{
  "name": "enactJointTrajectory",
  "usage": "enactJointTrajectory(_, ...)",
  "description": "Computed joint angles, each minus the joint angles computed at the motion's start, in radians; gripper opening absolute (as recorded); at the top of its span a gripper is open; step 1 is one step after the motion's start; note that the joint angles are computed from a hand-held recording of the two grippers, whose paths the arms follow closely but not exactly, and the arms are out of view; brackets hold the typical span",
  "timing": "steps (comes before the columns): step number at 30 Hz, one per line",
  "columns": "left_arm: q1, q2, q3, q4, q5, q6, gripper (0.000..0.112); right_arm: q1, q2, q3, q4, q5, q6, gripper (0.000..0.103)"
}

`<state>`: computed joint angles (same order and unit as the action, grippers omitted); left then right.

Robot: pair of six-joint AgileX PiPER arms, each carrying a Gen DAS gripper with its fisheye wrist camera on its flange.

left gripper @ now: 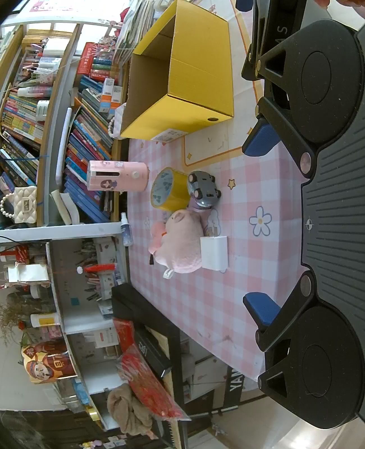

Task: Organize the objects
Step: 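Move both tools toward the white charger and toy truck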

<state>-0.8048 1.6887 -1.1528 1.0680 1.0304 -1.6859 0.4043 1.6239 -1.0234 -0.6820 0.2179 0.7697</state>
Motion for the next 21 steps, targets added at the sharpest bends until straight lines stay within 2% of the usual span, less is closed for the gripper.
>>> enactJointTrajectory(8, -0.002, 0.005, -0.009, -0.007, 0.009, 0.007, 0.103, -0.006, -0.002, 0.000, 0.028, -0.002, -0.032, 0.103)
enactJointTrajectory(21, -0.001, 0.000, -0.003, -0.023, 0.002, 0.011, 0.103, -0.007, -0.006, 0.030, -0.007, -0.026, 0.007, 0.103)
